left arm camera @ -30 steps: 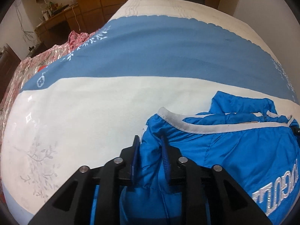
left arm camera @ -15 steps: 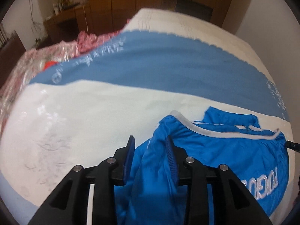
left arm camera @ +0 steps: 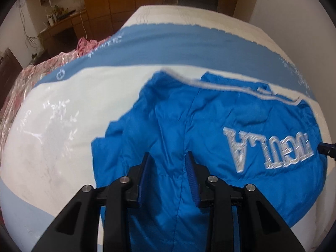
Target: Fold large clothes
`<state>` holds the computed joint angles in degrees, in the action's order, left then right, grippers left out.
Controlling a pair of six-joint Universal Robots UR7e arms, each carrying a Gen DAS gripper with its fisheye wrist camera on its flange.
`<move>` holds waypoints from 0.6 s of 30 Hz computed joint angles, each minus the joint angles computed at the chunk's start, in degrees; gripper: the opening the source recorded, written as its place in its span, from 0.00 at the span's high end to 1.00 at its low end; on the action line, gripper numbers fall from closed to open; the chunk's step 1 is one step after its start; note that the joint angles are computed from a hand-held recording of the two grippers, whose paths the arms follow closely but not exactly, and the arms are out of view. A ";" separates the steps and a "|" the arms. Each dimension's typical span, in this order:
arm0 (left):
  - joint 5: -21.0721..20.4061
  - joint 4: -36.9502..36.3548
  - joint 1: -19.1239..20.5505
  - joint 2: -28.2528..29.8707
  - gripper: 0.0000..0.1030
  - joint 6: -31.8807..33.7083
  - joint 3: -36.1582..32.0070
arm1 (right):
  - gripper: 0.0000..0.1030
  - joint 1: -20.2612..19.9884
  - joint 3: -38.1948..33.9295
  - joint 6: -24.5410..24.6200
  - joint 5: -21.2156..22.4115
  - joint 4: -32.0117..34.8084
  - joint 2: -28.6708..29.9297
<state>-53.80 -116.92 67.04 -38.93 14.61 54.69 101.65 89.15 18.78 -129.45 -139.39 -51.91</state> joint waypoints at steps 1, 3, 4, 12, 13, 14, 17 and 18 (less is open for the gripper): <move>0.43 -0.28 0.13 0.03 0.65 0.34 0.58 | 0.67 -0.23 0.56 0.13 0.07 -0.68 -0.04; 1.15 -2.17 0.35 -0.27 0.64 1.33 2.74 | 0.68 -0.91 1.44 0.09 -0.10 -3.14 0.47; 1.47 -4.33 0.51 -0.32 0.64 2.70 3.95 | 0.69 -1.10 1.77 -0.33 -0.41 -4.32 0.80; 2.63 -6.61 -1.62 -3.00 0.65 -0.13 7.45 | 0.68 1.96 4.62 -0.09 -2.20 -13.20 0.71; 1.53 -9.44 -2.43 -4.80 0.65 1.22 10.46 | 0.68 2.61 5.08 -0.37 -1.67 -14.44 0.71; 0.35 -10.79 -2.96 -6.09 0.65 1.41 12.56 | 0.68 3.49 5.55 -0.67 -1.12 -15.74 0.93; -3.50 -9.93 -3.91 -8.07 0.65 0.15 16.00 | 0.68 4.76 5.80 0.94 -1.22 -15.26 2.23; -3.61 -9.62 -4.11 -8.13 0.65 -0.11 17.11 | 0.69 5.04 5.45 1.51 -2.63 -14.82 3.17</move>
<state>-57.41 -126.54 62.93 -47.06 14.50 71.80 106.69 94.60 20.29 -132.08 -154.21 -48.74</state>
